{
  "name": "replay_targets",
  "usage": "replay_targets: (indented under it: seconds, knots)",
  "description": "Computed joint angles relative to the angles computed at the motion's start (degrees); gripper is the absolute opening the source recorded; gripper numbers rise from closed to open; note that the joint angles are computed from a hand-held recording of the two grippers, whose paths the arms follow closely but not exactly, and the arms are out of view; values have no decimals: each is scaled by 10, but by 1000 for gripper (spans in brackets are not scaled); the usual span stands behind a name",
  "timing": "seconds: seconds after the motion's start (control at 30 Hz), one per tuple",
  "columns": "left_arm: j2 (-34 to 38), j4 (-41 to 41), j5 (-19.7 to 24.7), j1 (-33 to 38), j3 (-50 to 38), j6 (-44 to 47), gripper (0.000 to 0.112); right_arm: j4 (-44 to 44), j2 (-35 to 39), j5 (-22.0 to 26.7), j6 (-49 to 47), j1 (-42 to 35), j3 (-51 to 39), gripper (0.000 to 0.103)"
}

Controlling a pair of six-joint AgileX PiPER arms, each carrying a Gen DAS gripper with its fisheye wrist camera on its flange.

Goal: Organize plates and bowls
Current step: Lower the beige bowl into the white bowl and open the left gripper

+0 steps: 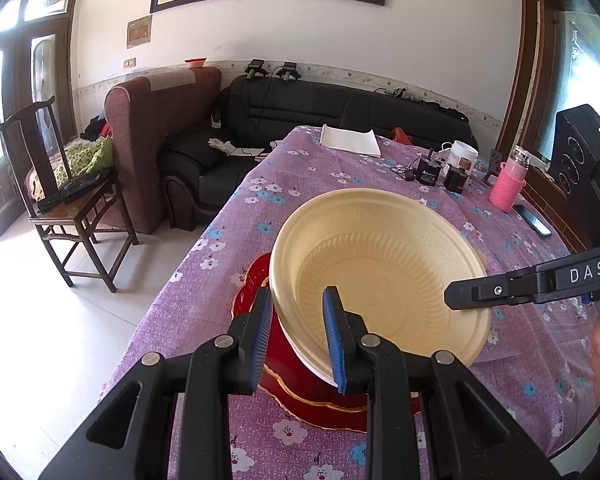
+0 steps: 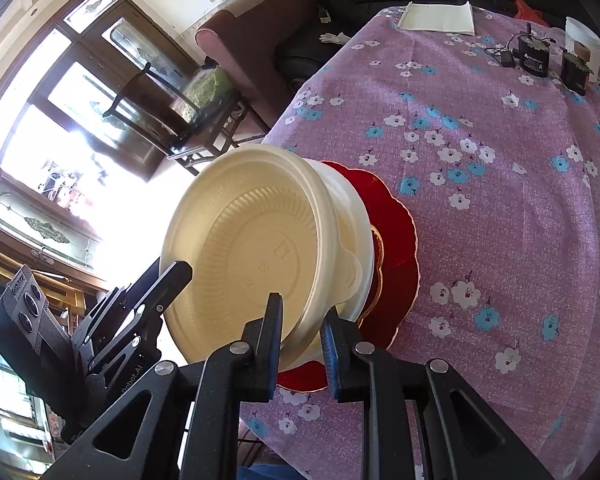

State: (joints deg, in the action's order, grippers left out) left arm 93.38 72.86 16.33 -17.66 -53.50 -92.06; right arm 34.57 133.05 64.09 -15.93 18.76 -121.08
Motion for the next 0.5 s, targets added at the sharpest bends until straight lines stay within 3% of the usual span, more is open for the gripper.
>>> replay_targets:
  seconds: [0.23, 0.5]
  knots:
    - [2, 9, -1, -2, 0, -9, 24, -6, -2, 3, 1, 3, -1, 32]
    - [3, 20, 1, -4, -1, -22, 24, -11, -16, -5, -7, 6, 8, 35]
